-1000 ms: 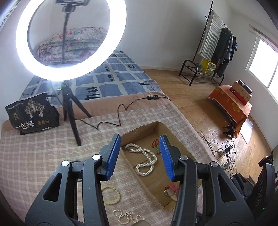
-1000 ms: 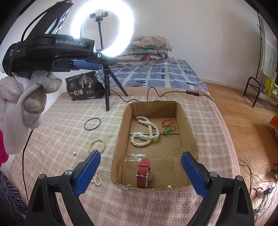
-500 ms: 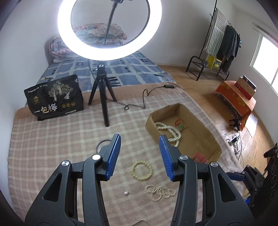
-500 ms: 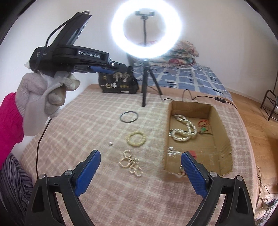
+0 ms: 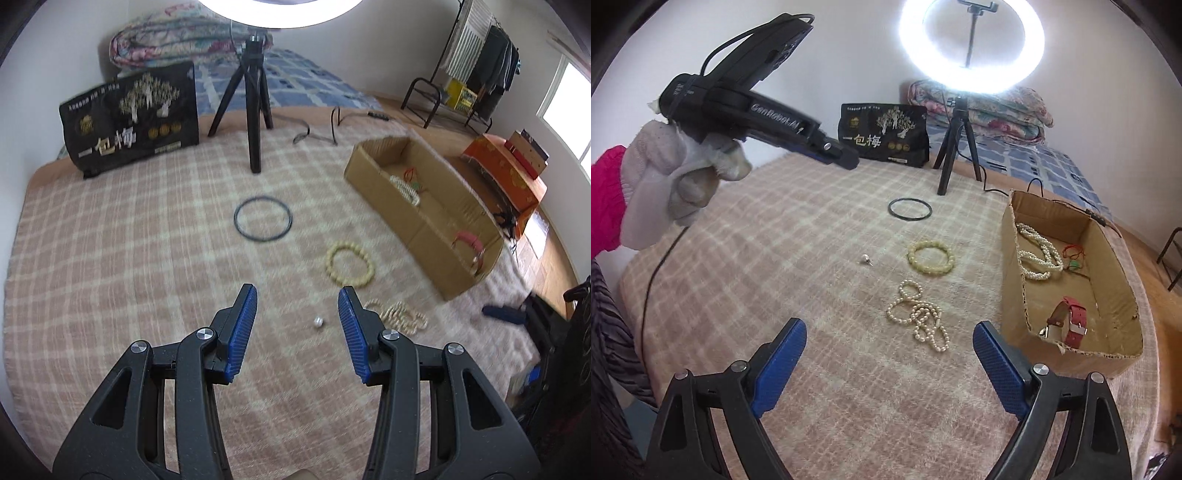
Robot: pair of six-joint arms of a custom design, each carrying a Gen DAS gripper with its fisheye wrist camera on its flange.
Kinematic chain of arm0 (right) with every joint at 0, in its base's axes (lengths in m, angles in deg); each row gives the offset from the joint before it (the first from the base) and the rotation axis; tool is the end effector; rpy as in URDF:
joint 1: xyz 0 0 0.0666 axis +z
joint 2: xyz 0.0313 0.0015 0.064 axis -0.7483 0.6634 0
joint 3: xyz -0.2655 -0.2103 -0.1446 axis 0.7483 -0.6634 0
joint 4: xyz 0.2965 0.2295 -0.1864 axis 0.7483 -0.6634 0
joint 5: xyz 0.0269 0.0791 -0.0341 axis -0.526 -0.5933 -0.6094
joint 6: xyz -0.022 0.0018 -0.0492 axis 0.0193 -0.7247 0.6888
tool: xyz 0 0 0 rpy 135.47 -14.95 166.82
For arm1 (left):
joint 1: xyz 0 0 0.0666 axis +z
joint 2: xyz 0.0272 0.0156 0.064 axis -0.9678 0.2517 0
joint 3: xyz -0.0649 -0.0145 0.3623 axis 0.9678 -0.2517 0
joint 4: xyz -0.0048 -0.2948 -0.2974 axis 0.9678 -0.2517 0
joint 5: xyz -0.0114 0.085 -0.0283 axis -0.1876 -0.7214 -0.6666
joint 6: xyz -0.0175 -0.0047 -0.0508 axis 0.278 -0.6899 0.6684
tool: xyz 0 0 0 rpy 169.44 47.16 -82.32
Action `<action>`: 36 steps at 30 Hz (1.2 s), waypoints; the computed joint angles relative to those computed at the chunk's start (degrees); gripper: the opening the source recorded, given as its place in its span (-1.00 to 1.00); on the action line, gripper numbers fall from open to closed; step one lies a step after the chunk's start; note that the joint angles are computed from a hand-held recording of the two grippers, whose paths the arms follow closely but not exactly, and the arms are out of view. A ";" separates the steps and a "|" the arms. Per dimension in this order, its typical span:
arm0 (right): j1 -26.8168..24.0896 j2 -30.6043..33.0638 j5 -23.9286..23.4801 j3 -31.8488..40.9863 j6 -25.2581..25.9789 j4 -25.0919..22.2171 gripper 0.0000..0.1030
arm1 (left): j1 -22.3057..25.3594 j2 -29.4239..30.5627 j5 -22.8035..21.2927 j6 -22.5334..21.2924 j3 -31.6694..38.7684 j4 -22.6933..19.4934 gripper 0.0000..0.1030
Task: Organize jewelry
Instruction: 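Withdraw both grippers from the box toward the remaining jewelry, then close the left gripper on the pearl earring while the right grips the pearl strand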
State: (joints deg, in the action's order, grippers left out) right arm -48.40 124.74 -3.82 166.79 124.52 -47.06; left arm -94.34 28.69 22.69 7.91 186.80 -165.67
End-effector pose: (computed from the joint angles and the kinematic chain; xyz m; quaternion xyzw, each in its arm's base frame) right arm 0.5471 0.0195 0.5079 -0.4370 0.8127 0.1486 0.3556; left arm 0.5752 -0.1952 0.5415 -0.0565 0.9536 -0.0813 0.2844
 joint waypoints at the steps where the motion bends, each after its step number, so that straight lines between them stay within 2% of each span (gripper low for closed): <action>1: 0.27 0.09 0.64 -0.26 -0.14 0.85 0.74 | -0.06 -0.15 0.43 -0.35 -0.88 -0.30 -0.09; 7: 1.17 3.80 2.57 2.90 -0.31 -1.53 0.45 | -1.41 -1.12 2.16 -3.70 -5.63 0.05 -0.10; 11: 2.07 5.32 5.30 3.62 -0.13 -2.06 0.21 | -2.56 -0.33 1.23 -6.72 -5.89 0.11 -0.10; 13: 2.32 5.61 6.23 3.28 -1.00 -1.08 0.21 | -2.83 0.33 0.61 -7.85 -5.39 -0.18 -0.10; 16: 2.47 6.02 7.06 3.01 -2.26 -0.13 0.20 | -2.90 1.44 0.44 -9.06 -4.84 -0.66 -0.28; 20: 2.53 6.70 7.77 3.37 -3.20 0.12 0.11 | -2.42 2.45 0.80 -9.35 -4.54 -0.50 -0.29; 25: 2.47 7.53 8.22 4.14 -3.62 -0.36 0.08 | -1.98 3.39 1.21 -9.76 -4.14 0.20 -0.30; 28: 2.51 7.87 8.51 4.36 -3.62 -0.79 0.07 | -1.81 4.28 0.97 -10.45 -3.49 0.20 -0.43; 36: 3.10 8.58 9.46 4.41 -3.77 -0.53 0.06 | -1.37 4.75 2.16 -11.16 -3.75 1.87 -0.44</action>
